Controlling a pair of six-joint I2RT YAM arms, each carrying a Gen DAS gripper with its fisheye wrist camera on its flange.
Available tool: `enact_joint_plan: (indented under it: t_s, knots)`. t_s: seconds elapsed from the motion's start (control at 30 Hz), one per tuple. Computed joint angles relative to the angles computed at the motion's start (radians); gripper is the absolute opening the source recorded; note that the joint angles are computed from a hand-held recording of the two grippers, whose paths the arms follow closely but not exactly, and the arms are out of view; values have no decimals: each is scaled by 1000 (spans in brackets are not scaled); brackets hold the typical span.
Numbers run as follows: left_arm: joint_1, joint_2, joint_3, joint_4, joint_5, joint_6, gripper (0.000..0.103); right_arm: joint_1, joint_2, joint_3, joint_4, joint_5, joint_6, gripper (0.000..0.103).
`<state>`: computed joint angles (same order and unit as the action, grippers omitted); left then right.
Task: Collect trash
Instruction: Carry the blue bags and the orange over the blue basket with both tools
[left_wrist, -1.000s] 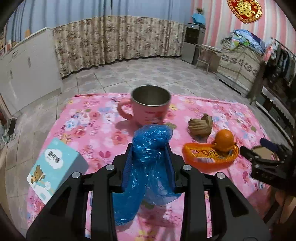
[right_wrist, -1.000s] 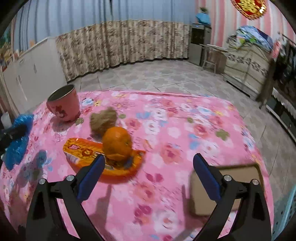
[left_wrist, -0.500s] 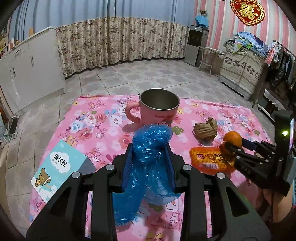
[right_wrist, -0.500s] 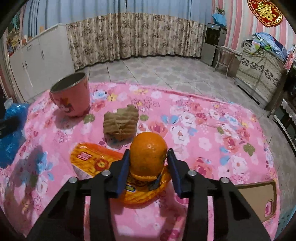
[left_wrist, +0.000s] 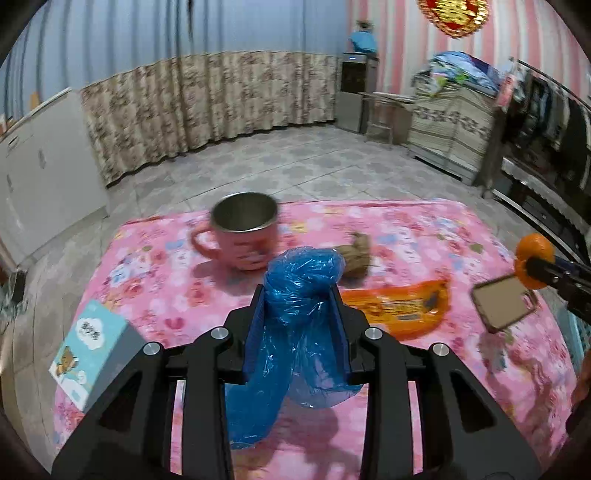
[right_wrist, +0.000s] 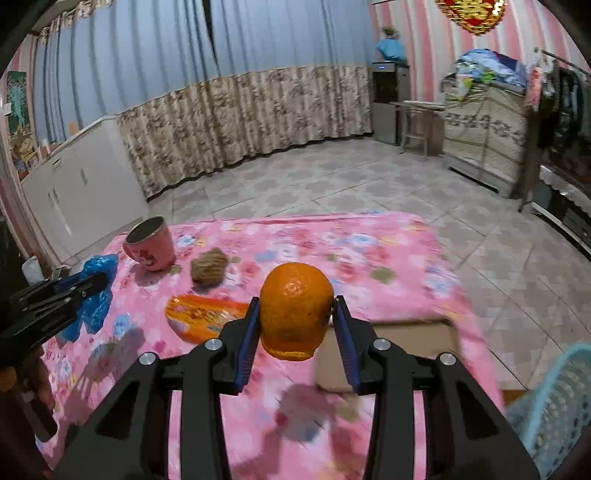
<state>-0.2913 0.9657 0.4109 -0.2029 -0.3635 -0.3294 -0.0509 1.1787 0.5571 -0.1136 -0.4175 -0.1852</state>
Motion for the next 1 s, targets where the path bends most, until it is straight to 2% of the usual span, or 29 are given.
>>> enact_joint_plan:
  t_s: [0.2, 0.27, 0.37, 0.5, 0.63, 0.8, 1.0]
  knots:
    - [-237, 79, 44, 4, -92, -102, 32, -299, -152, -94, -119, -120, -202, 39]
    - [-318, 108, 53, 10, -118, -145, 32, -431, -165, -95, -180, -193, -299, 39]
    - [-456, 190, 91, 7, -213, -198, 32, -592, -173, -87, -256, -276, -423, 39]
    - [-596, 293, 164, -3, -293, -290, 32, -816, -141, -50, -328, -368, -611, 39]
    - [-718, 430, 276, 0, -351, -344, 32, -1023, -9, 35, -398, -445, -788, 39]
    - [-812, 606, 444, 4, -345, -348, 32, -1146, 190, 152, -402, -459, -844, 39]
    - [-892, 818, 672, 4, -316, -293, 32, -1210, 389, 289, -346, -416, -769, 39]
